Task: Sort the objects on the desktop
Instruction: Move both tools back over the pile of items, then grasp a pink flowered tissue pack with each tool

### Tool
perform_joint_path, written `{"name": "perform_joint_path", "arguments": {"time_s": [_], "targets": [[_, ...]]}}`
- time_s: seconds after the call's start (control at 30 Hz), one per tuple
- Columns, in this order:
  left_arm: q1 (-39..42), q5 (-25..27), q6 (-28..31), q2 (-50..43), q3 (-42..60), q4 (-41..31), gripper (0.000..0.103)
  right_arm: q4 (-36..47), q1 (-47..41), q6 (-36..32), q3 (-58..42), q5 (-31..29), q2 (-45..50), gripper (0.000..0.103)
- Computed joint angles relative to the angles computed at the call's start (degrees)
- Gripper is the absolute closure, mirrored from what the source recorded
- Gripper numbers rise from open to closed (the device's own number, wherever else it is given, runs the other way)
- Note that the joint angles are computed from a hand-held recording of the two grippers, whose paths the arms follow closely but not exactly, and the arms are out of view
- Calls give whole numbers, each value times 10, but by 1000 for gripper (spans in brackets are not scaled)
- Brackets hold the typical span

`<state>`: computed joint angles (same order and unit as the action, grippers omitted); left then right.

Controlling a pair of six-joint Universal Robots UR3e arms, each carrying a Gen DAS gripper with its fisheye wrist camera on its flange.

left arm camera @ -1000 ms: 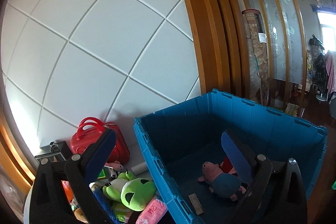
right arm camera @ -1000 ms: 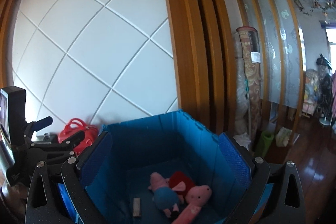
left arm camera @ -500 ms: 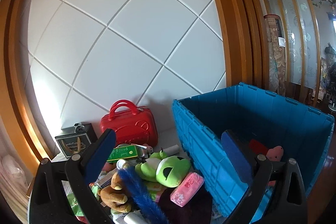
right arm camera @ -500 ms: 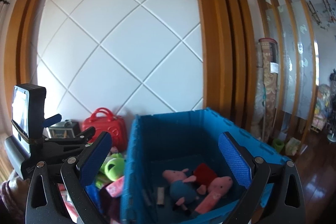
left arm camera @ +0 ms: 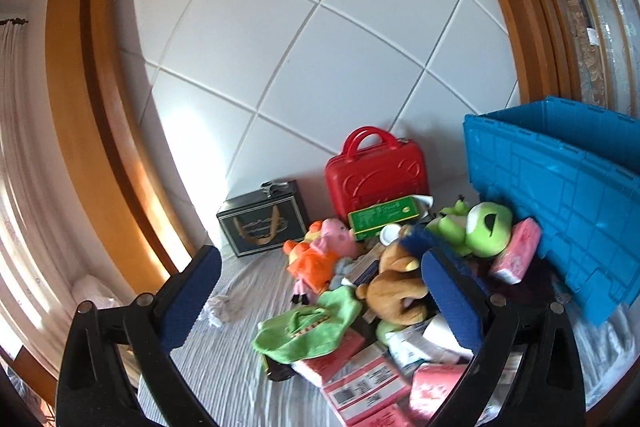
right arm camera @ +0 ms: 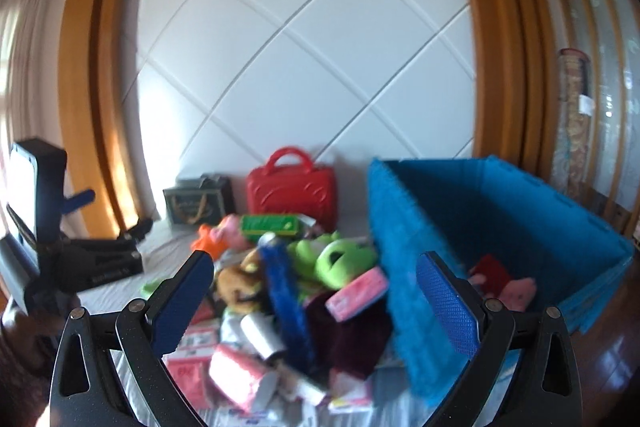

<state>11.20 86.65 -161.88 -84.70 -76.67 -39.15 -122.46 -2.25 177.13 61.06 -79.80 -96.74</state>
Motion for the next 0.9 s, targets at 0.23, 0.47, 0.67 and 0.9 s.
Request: {"name": "perform_joint_path", "arguments": {"time_s": [0.23, 0.47, 0.67, 0.9], "targets": [[133, -88, 42, 83, -177, 30, 1, -35, 99, -83, 95, -3, 57, 0], [182, -124, 129, 115, -324, 48, 1, -41, 119, -165, 132, 38, 134, 0], [190, -172, 304, 148, -452, 24, 1, 0, 112, -270, 106, 55, 201, 0], [191, -210, 481, 118, -487, -75, 1, 39, 87, -338, 75, 110, 239, 0]]}}
